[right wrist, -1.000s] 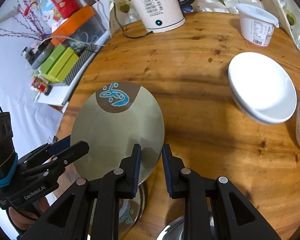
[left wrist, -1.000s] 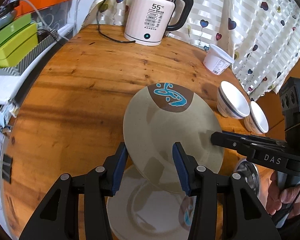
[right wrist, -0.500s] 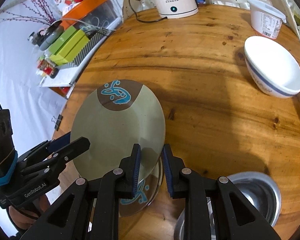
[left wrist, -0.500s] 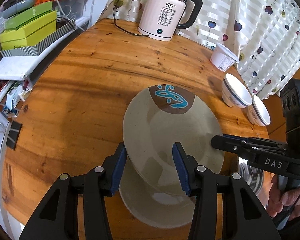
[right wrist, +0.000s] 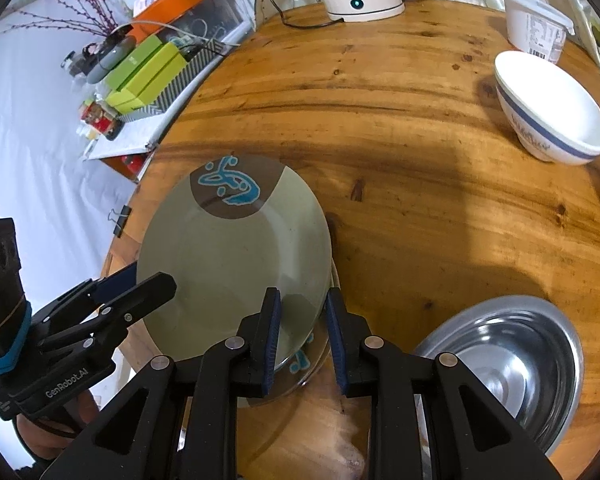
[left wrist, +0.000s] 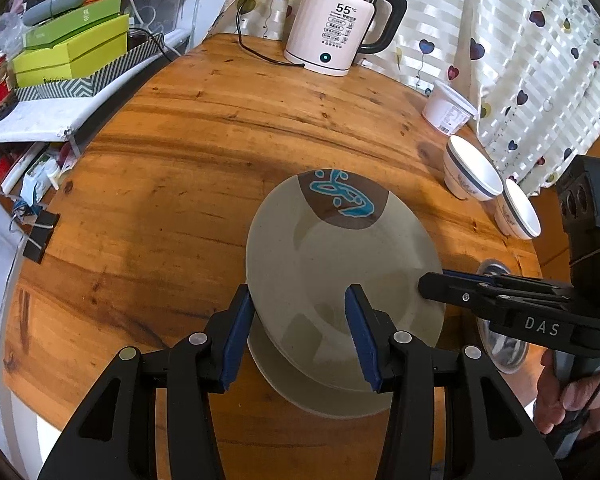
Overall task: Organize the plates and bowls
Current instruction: 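Carry the third plate over the plate stack and lower it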
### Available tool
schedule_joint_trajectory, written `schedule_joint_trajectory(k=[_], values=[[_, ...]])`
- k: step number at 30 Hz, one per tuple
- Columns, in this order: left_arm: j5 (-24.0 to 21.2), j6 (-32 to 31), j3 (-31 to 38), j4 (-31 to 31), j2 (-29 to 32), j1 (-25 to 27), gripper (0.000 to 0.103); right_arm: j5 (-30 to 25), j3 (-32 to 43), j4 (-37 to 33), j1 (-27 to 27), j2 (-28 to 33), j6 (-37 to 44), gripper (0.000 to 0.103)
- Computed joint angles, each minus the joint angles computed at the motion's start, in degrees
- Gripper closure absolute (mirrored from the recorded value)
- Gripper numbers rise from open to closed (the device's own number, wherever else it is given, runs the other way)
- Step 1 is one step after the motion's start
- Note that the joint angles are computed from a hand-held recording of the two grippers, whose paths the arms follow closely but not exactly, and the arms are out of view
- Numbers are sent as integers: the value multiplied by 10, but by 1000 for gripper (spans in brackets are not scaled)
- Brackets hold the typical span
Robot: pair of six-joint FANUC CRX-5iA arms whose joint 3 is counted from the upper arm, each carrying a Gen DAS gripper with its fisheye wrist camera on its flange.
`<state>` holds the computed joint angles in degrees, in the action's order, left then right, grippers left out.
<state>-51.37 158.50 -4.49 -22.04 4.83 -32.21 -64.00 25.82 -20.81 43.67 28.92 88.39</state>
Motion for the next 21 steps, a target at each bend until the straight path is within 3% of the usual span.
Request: schedule_joint_trajectory(k=[21], values=[[-34,41,15,-19,18,-34,56,18,-45,7,5,-27,18,78]])
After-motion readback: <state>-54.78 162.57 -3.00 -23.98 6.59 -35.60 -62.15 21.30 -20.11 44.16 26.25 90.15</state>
